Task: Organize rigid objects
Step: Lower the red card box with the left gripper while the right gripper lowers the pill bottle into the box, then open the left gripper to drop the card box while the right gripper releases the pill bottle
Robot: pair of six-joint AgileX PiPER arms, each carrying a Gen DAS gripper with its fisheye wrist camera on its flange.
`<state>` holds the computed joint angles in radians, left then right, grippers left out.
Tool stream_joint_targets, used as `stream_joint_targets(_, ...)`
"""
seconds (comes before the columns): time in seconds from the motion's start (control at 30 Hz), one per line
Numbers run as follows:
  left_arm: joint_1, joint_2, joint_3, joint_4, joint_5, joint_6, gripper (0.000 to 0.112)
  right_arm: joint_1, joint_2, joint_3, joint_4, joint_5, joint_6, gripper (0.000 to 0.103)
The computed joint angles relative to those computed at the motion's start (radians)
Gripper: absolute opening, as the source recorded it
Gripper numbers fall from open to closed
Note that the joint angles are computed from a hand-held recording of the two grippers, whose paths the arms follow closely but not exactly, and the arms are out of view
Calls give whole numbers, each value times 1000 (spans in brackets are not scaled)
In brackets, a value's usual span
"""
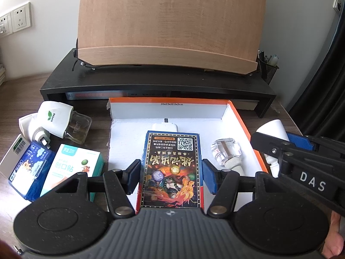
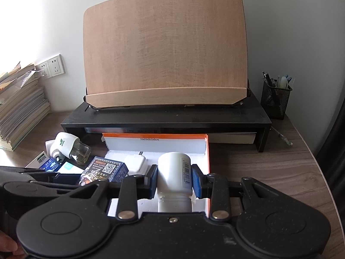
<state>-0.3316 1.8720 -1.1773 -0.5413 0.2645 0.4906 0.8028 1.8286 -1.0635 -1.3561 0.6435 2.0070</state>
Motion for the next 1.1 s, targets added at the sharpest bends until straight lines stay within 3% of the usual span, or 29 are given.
stream_joint_targets(0.83,-26,124,-127,206,36,-230,60,-180,149,-153,73,-196,-206,40)
stream_joint_targets(1.1,-39,159,-151,179,34,-213,59,-231,195,-209,152,-248,-322,40)
